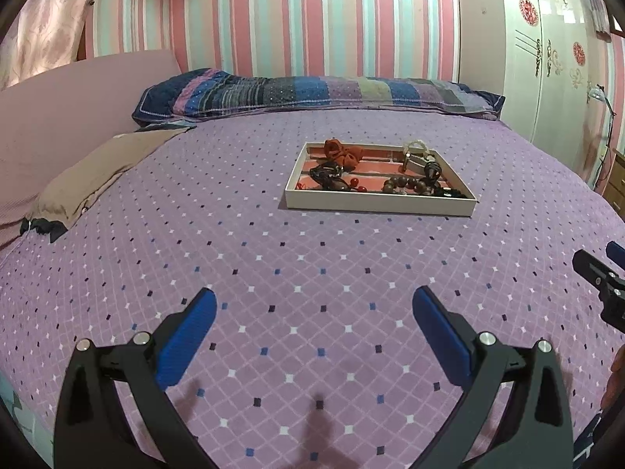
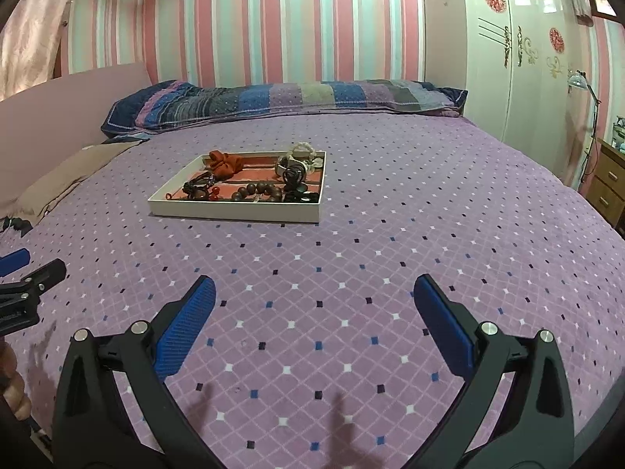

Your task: Organize jewelry

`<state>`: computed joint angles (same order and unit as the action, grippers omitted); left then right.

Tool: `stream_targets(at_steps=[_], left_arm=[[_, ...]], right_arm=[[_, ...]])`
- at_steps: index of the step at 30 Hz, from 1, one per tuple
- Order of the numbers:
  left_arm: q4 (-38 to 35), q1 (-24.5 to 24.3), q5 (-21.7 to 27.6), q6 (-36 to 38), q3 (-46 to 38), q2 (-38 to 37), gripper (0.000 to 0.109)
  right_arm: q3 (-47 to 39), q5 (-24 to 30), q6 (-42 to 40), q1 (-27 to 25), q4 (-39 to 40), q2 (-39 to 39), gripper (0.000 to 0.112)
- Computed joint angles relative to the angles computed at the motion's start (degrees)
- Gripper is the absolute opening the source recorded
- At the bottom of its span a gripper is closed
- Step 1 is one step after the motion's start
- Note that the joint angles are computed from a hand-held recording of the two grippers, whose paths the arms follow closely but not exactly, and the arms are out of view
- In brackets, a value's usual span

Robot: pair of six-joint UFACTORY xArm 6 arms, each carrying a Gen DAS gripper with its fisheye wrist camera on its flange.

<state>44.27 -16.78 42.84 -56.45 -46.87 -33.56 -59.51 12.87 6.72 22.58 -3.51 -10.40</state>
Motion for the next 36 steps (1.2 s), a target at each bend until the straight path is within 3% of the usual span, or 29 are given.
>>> stream_targets(at_steps=[12,36], left_arm=[[-1.3,0.7,-0.8,0.3,1.0,-1.0,0.098],[0.1,0.5,-0.9,0.4,1.0,-1.1,0.098]], right_arm=[[-0.4,0.6,10.8,1.0,-14.2,-0.9,0.099],[-1.1,1.3,13.2,0.6,-16.4,-0.6,0.099]])
